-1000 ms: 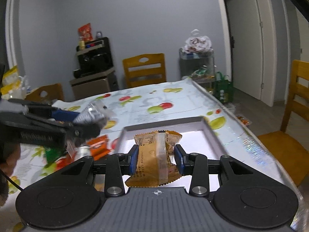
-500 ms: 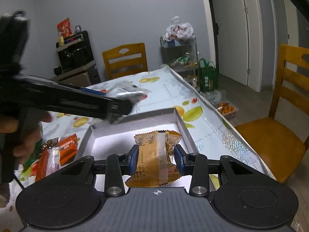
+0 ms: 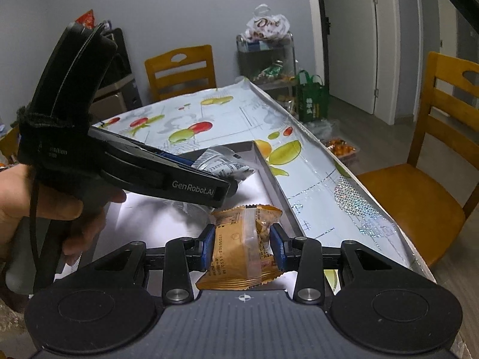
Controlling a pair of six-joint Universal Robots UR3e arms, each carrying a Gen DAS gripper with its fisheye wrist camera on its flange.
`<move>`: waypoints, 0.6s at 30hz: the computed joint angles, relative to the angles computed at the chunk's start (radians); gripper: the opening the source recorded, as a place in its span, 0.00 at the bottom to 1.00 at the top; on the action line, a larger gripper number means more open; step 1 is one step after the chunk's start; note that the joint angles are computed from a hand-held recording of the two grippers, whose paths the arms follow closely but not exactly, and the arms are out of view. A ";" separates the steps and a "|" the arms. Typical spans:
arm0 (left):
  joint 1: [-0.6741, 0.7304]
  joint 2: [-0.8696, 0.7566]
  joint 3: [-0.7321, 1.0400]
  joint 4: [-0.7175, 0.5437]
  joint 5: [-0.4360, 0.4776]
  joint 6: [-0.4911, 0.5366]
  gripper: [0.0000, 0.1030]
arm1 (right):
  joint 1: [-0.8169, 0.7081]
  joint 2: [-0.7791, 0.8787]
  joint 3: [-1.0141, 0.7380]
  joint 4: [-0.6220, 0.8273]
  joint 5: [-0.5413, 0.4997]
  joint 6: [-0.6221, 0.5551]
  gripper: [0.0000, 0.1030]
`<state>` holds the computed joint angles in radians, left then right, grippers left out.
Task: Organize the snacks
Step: 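Carry the white packet with left tool while right tool carries nut bag to grey box, then open left tool over the box while right tool releases the nut bag inside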
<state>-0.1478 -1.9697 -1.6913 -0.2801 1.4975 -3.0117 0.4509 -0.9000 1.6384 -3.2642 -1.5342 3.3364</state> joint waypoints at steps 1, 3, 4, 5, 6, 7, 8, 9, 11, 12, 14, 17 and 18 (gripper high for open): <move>0.000 0.001 -0.002 0.001 -0.001 -0.002 0.52 | -0.001 0.000 -0.002 0.003 0.000 0.002 0.39; 0.004 -0.002 0.000 -0.003 -0.006 0.001 0.54 | 0.000 -0.002 -0.001 0.004 0.000 0.005 0.40; 0.005 0.002 -0.005 -0.004 -0.008 0.000 0.55 | 0.001 -0.004 0.001 0.004 -0.003 0.011 0.40; 0.010 0.007 -0.011 -0.004 -0.014 0.000 0.56 | -0.001 -0.006 0.003 0.002 -0.001 0.016 0.40; 0.011 0.017 -0.020 -0.004 -0.021 -0.003 0.59 | -0.003 -0.003 0.000 -0.002 0.000 0.020 0.40; 0.014 0.024 -0.032 0.007 -0.028 -0.005 0.67 | -0.002 -0.005 0.002 -0.004 -0.003 0.023 0.42; 0.018 0.033 -0.048 0.028 -0.038 -0.006 0.75 | 0.000 -0.007 0.003 -0.005 -0.007 0.026 0.45; 0.020 0.046 -0.067 0.045 -0.046 -0.007 0.77 | 0.000 -0.009 0.004 -0.005 -0.008 0.029 0.46; 0.025 0.068 -0.092 0.067 -0.059 -0.006 0.79 | 0.004 -0.012 0.006 -0.007 -0.010 0.030 0.48; 0.028 0.084 -0.105 0.071 -0.067 -0.007 0.79 | 0.008 -0.018 0.012 -0.010 -0.016 0.030 0.49; 0.031 0.114 -0.127 0.074 -0.075 -0.009 0.81 | 0.015 -0.027 0.021 -0.016 -0.024 0.031 0.53; 0.047 0.177 -0.189 0.095 -0.100 -0.011 0.84 | 0.029 -0.043 0.035 -0.029 -0.042 0.027 0.58; 0.054 0.204 -0.216 0.102 -0.111 -0.009 0.84 | 0.035 -0.047 0.038 -0.031 -0.053 0.026 0.59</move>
